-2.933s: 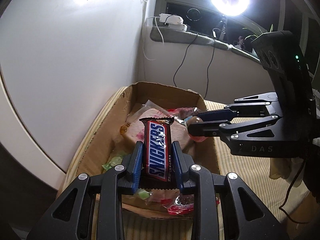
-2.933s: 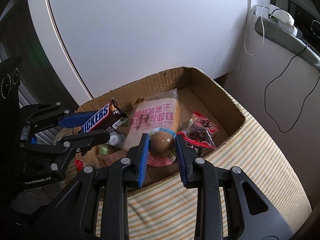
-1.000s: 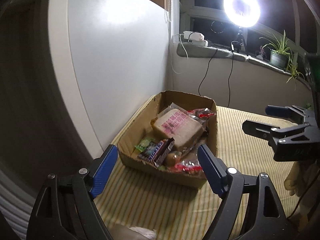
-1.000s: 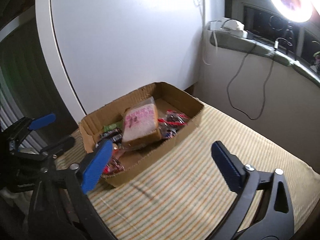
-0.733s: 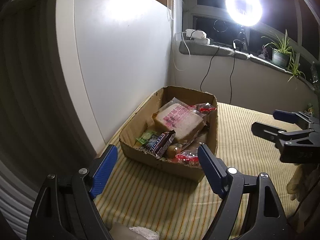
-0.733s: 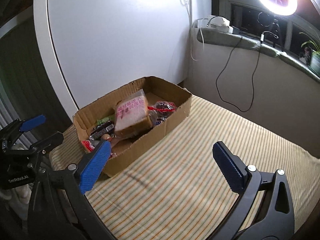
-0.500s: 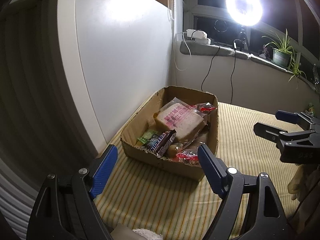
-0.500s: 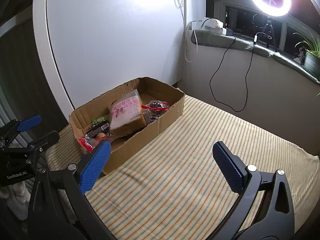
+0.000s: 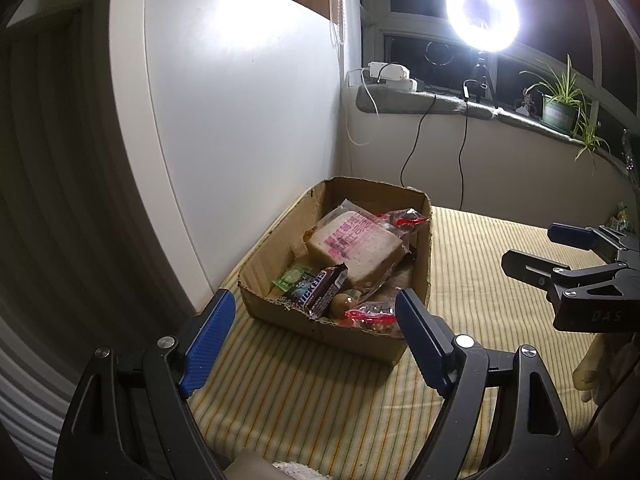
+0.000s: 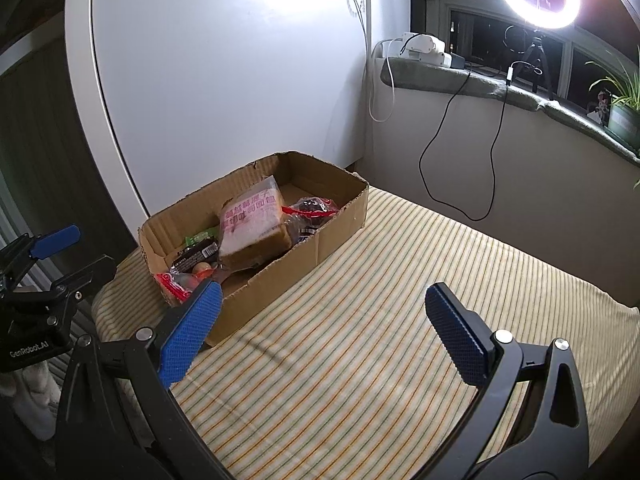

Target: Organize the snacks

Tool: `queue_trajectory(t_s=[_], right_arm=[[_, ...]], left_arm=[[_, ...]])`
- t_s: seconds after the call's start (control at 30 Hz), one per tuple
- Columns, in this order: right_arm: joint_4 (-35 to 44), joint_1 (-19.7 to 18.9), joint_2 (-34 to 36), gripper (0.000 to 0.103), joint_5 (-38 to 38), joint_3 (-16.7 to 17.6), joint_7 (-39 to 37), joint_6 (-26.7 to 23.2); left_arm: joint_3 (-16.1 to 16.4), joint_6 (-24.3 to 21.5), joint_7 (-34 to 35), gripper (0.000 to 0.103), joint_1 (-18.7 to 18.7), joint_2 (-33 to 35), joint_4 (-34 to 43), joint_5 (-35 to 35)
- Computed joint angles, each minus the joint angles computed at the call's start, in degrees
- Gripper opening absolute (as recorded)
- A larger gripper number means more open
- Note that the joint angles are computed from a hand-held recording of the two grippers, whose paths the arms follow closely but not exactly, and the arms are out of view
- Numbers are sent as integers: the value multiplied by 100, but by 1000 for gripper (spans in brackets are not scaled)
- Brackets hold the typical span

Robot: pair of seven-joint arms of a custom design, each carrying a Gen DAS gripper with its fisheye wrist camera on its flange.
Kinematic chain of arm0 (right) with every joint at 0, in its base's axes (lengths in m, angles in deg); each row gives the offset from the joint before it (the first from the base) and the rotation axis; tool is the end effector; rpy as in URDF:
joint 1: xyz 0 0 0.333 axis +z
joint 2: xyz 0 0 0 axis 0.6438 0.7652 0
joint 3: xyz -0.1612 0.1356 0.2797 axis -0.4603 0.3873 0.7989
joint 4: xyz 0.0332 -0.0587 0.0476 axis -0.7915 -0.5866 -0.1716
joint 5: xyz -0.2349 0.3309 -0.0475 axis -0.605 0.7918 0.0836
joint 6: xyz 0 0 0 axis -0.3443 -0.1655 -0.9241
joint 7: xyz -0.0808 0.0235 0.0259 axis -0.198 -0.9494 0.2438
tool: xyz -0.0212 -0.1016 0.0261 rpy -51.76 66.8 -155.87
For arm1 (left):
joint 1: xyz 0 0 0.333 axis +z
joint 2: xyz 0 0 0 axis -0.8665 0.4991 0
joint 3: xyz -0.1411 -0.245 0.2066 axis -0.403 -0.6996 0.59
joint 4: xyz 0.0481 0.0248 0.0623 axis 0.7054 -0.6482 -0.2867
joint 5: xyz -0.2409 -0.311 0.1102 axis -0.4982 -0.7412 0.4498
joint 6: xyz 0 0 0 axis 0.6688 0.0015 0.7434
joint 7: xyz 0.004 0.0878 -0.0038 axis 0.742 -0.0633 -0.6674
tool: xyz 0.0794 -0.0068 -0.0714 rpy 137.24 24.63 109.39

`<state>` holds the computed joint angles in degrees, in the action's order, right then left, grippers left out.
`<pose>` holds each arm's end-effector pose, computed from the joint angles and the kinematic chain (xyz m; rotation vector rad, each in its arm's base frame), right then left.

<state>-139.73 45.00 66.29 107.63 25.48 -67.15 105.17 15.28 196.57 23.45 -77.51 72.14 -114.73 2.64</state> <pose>0.7492 0.1298 0.4294 -2.0900 0.9989 -0.4565 0.6294 -0.2721 0.4187 -1.7984 1.3593 -0.6742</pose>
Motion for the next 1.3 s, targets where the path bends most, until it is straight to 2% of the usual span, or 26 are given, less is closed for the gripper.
queue_trajectory(t_s=[1.3], right_arm=[[-119, -46, -77, 103, 103, -38, -138, -38]], left_arm=[[-34, -145, 15, 82, -69, -24, 19, 22]])
